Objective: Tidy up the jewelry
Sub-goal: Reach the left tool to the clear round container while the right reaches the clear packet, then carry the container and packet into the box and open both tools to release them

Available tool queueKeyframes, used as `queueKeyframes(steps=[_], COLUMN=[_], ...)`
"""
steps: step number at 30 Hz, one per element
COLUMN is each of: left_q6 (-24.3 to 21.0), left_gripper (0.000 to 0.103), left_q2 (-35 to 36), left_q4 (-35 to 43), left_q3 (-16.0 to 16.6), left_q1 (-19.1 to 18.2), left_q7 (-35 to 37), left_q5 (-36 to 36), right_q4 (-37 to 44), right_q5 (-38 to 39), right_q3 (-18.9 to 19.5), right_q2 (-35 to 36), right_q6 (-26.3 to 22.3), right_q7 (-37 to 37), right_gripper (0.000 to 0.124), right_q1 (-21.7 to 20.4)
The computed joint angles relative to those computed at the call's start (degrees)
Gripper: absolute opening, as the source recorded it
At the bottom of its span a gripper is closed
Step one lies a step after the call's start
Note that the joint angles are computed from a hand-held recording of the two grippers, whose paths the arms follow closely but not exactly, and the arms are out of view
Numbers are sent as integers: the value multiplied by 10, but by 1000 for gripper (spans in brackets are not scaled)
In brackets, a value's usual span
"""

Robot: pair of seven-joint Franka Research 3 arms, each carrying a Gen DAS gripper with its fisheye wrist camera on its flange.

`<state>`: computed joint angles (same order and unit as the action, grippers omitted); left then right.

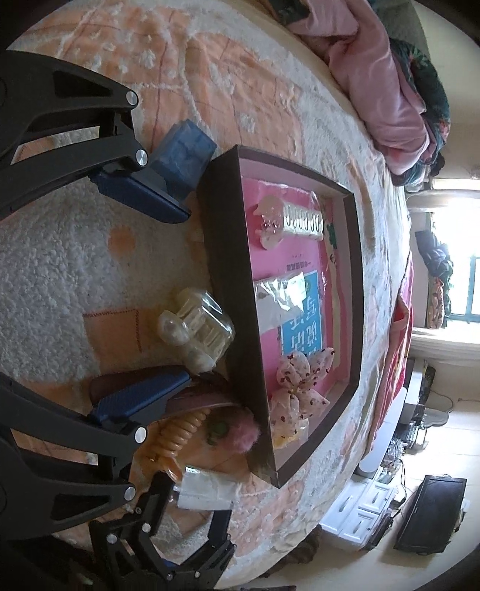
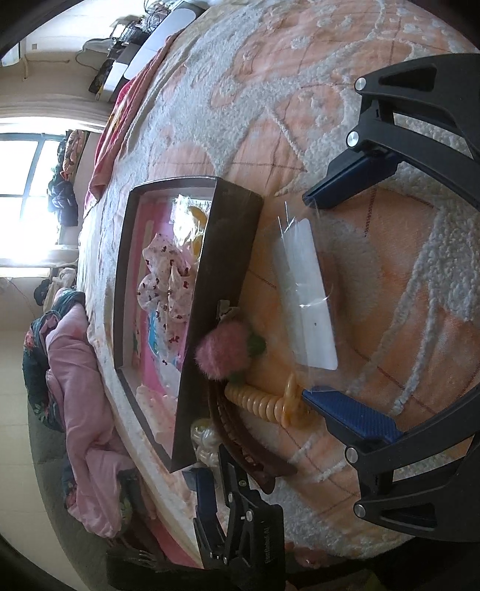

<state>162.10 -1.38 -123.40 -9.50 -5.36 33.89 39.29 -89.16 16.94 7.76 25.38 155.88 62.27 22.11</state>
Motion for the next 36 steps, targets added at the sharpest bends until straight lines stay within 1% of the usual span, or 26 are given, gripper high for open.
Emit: queueKeyframes(steps=[5,8,10,12,14,19,25,28,32,36], left_q6=[19,28,34,39,44,30,26,32,41,48], left_gripper=[69,65,60,48,40,39,39,39,39,39], left_q2=[10,21,27,32,34,31,20,10,-5,-24], left_q4=[6,13,17,20,20,23,18,10,-1,-13], left_q3=[3,4,4,3,2,5,5,4,3,1], left_q1=[-2,-3,-4,-4,-5,-11,-12,-10,-4,7], left_q7=[36,69,89,118,146,129,110,100,70,31], left_q5=[-45,-84,-107,-140,-169,-144,-118,-111,-87,-59], right_q4=[12,13,12,10,11,8,-5,-13,-22,-20], right_q5=[9,11,11,18,28,43,53,61,72,80], right_q3=[4,3,1,3,6,7,9,13,20,24], right_q2=[7,8,7,6,6,3,-9,-16,-25,-29], right_q6=[-9,-10,-7,-5,-5,-1,12,19,31,30], right_q7=[-6,-3,0,1,3,12,13,6,-12,-26], right_gripper=[94,92,91,90,88,88,88,88,88,88], right_q1=[-4,-4,-3,-7,-12,-17,-22,-25,-27,-25])
